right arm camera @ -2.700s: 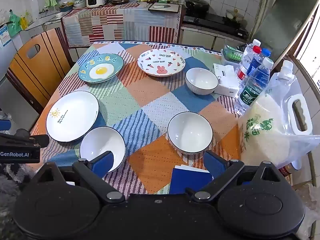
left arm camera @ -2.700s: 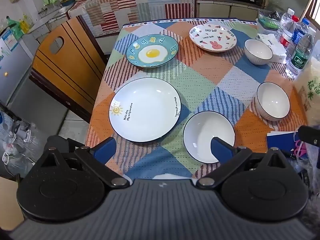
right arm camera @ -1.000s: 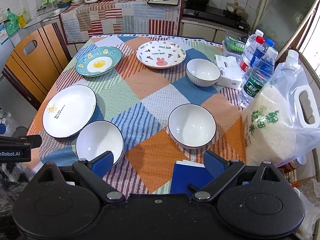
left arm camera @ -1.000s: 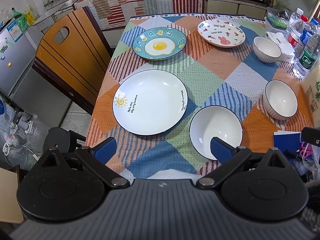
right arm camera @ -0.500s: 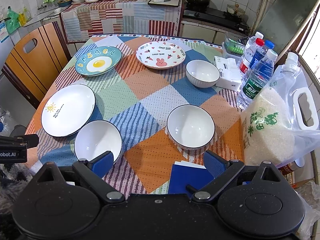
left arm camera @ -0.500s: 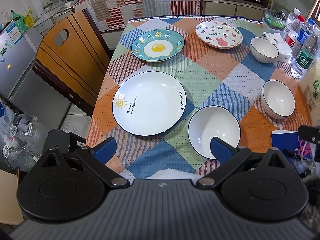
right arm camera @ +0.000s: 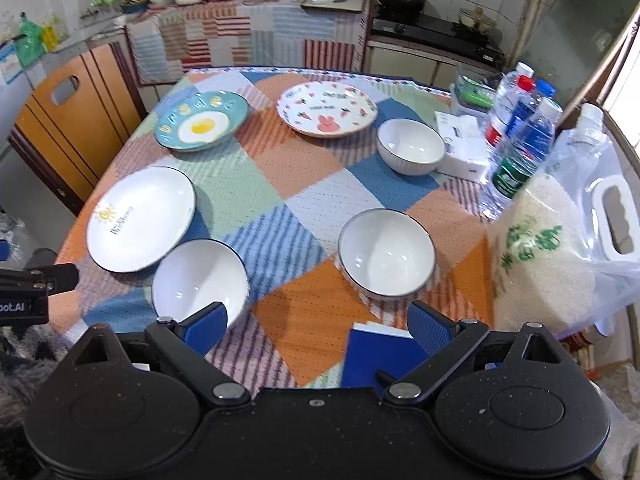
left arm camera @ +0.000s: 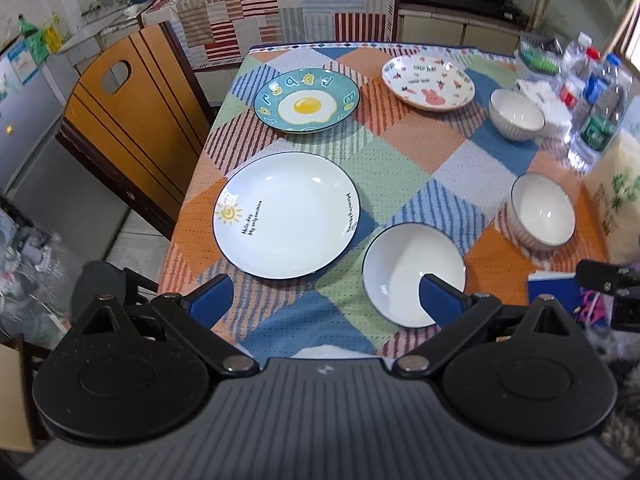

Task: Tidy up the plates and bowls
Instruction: 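Grasp the rim of the white sun-print plate with the right gripper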

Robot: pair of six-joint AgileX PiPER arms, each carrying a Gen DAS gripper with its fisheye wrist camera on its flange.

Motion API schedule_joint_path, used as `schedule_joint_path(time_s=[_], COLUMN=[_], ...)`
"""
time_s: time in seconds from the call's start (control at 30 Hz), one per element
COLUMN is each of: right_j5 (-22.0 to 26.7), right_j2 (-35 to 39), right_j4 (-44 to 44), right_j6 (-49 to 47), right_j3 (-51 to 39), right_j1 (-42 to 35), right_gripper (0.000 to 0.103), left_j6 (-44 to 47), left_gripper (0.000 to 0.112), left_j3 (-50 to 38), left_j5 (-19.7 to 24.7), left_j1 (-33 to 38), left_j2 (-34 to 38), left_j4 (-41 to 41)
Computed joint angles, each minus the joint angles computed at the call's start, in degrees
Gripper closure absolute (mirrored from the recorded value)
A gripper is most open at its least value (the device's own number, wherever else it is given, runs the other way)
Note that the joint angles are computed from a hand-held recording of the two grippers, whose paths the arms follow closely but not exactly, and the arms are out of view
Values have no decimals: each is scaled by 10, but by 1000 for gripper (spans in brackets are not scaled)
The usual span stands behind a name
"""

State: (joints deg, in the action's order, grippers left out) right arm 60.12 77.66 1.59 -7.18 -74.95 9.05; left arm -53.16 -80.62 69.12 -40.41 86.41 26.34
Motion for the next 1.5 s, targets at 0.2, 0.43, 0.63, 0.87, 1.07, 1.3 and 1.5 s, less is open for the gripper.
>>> schedule_joint_path(time_s=[0.2,0.43,0.63,0.87,1.07,1.3,1.5], right_j5=[-110,-249,-160,-21,19,62,62], right_j2=[-38,14,174,360,471,566,582], right_j4=[141,369,475,448,396,366,375], right_j6=[-174,-397,-438,-338,-272,-179,-195], right_j3=[37,60,-30,-194,-303,-390,-397], right_j1=[-41,-55,-57,-19,21,25,29], right_gripper=[4,2,2,14,23,30,57], left_j6=[29,82,115,240,321,348,369], left_gripper=[13,11,11,13,17,29,59], left_j3=[-4,52,101,64,55,66,40], left_j5=[-18,-112,-201,-266,-327,-349,-301], left_j1=[24,121,203,319,367,405,411], left_j2=[-19,-29,29,139,193,229,263], left_j4=[16,-9,15,-85,-143,-213,-232])
